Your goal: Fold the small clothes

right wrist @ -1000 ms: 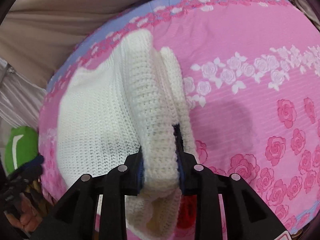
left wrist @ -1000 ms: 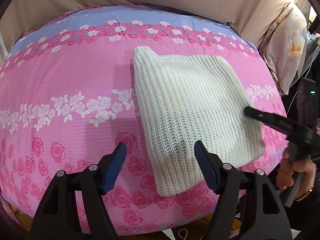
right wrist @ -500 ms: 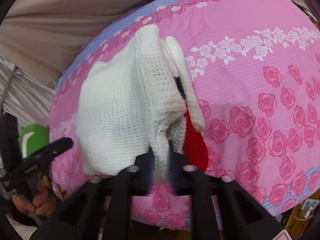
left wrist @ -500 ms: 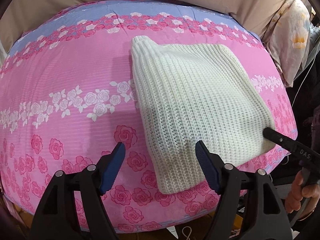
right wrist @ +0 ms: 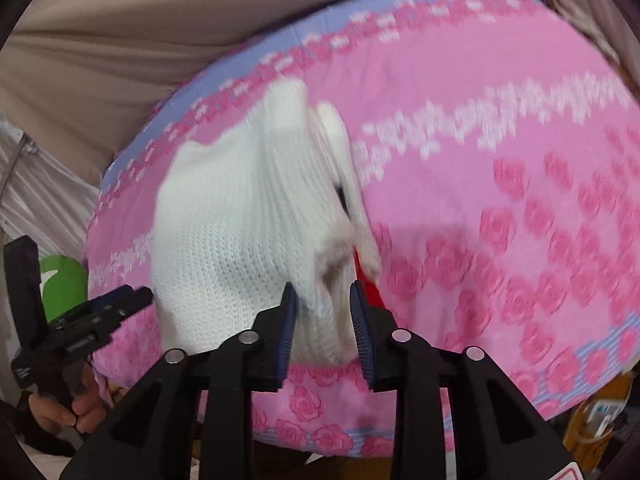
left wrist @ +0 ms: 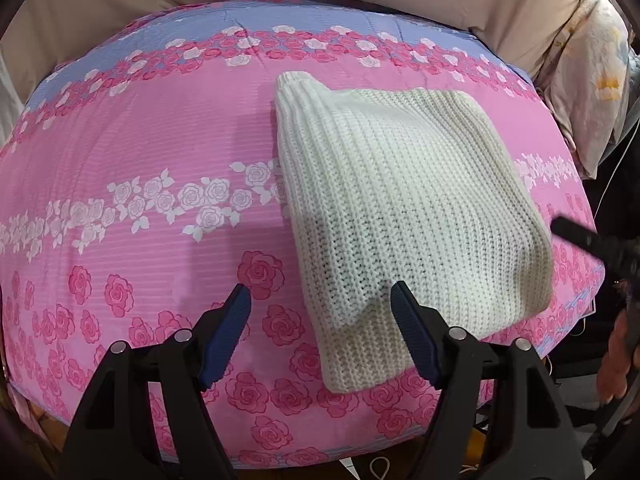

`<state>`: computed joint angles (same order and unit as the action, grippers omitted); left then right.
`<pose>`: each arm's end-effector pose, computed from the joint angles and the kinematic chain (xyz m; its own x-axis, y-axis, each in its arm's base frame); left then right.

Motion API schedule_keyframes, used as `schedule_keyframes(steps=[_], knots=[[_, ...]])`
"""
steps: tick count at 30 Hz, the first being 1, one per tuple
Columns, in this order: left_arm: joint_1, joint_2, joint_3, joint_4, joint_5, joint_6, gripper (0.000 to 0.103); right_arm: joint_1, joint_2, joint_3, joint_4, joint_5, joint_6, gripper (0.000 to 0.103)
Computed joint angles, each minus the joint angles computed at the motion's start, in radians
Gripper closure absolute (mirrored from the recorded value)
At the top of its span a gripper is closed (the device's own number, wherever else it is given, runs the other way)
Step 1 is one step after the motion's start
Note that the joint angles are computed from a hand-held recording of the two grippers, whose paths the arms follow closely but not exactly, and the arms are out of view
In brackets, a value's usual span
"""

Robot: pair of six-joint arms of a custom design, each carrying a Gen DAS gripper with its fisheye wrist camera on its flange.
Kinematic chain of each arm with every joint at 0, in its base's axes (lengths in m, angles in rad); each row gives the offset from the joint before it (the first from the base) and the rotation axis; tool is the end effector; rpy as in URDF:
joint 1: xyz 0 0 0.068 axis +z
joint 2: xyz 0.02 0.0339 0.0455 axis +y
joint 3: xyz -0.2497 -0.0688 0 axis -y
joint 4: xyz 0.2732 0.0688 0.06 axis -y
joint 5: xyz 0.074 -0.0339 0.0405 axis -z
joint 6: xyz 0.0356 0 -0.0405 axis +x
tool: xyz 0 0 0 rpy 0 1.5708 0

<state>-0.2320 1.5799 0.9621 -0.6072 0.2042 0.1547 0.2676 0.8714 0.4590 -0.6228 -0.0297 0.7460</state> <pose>0.3065 -0.0798 0.1514 -0.8597 0.3581 -0.3643 0.4296 0.8927 -0.1363 0.1825 0.0511 0.1558 -0.7984 0.4845 -0.3575 0.3581 0.8593 0.3651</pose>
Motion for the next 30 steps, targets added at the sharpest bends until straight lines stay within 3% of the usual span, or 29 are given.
schedule_keyframes(steps=[2, 7, 8, 9, 10, 15, 19, 22, 25, 28, 30], knots=[[0.001, 0.009, 0.008, -0.003, -0.002, -0.006, 0.033, -0.043, 0.097, 0.056, 0.059, 0.004, -0.064, 0.052], [-0.01, 0.005, 0.01, 0.007, -0.015, -0.01, 0.033, -0.143, 0.425, 0.145, 0.249, -0.078, -0.139, 0.048], [-0.01, 0.006, 0.014, 0.004, -0.017, -0.011, 0.033, -0.158, 0.507, 0.169, 0.288, -0.117, -0.142, 0.052], [-0.008, 0.003, 0.016, 0.002, -0.014, -0.012, 0.033, -0.152, 0.539, 0.18, 0.291, -0.13, -0.144, 0.073], [-0.007, 0.0, 0.016, 0.004, -0.016, -0.012, 0.033, -0.138, 0.54, 0.192, 0.288, -0.119, -0.148, 0.081], [-0.013, 0.031, 0.025, 0.02, -0.039, -0.019, 0.033, -0.11, 0.313, 0.144, 0.264, -0.051, -0.152, 0.085], [-0.016, 0.046, 0.034, 0.018, -0.052, -0.022, 0.033, -0.156, 0.558, 0.129, 0.352, -0.075, -0.191, 0.078], [0.015, 0.039, 0.049, -0.031, 0.031, -0.005, 0.027, -0.171, 0.391, 0.094, 0.275, -0.107, -0.133, 0.075], [0.054, 0.047, 0.062, -0.144, 0.135, 0.081, 0.02, -0.145, 0.171, 0.037, 0.142, -0.102, -0.107, 0.063], [0.052, 0.025, 0.005, -0.18, 0.114, 0.211, 0.02, -0.114, 0.031, -0.046, 0.044, -0.164, -0.069, 0.058], [0.017, 0.005, -0.068, -0.124, 0.035, 0.254, 0.02, -0.082, -0.051, -0.11, 0.031, -0.206, 0.006, 0.058]])
